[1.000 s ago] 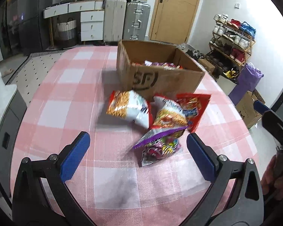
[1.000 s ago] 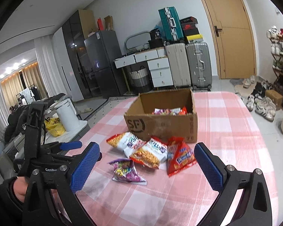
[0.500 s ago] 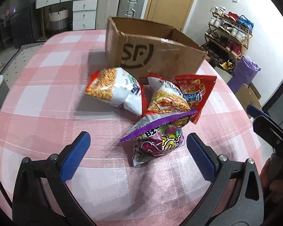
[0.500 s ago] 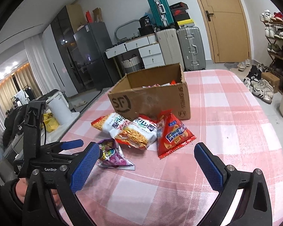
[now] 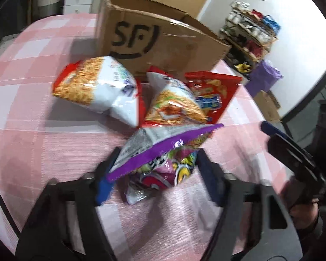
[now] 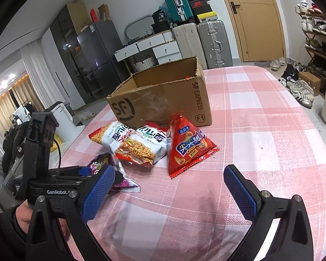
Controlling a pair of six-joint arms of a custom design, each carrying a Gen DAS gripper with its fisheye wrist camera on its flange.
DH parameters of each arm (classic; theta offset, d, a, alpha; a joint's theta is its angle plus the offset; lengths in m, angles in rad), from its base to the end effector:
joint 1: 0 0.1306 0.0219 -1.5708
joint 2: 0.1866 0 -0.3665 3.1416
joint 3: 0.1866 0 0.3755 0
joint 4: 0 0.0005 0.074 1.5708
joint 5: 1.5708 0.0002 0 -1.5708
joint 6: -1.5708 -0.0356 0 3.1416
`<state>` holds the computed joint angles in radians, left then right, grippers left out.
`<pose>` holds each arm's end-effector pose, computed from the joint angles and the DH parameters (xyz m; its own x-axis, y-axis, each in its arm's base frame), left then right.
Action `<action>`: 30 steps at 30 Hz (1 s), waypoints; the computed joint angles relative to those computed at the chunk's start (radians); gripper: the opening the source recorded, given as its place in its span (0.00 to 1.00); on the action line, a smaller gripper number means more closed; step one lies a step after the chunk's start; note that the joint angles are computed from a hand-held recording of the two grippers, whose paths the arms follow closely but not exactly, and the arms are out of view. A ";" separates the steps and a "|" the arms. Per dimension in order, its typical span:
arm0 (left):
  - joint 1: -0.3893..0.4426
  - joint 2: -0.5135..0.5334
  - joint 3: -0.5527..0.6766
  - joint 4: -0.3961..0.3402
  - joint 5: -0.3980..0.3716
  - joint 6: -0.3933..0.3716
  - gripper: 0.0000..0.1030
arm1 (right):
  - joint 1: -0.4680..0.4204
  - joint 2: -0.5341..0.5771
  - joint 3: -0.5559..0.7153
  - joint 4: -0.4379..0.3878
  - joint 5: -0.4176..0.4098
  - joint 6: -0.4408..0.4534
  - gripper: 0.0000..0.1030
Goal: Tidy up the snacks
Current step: 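Grasp the purple-and-white candy bag with the left tool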
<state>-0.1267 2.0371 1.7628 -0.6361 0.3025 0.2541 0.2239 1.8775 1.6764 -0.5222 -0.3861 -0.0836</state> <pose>0.6653 -0.0959 0.2346 -0.8342 -0.1356 -0.5346 0.0953 0.9193 -0.3819 0.6245 0.1554 0.3074 -0.6833 -0.0762 -0.7262 -0.4254 0.8499 0.3110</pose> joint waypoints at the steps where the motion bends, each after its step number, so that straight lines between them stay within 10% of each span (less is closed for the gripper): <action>1: -0.001 0.007 0.009 -0.004 0.008 -0.004 0.52 | -0.001 0.004 0.005 -0.003 -0.001 -0.002 0.99; 30: 0.023 -0.061 -0.085 0.050 0.079 -0.020 0.40 | 0.007 0.091 0.113 -0.082 0.003 -0.003 0.99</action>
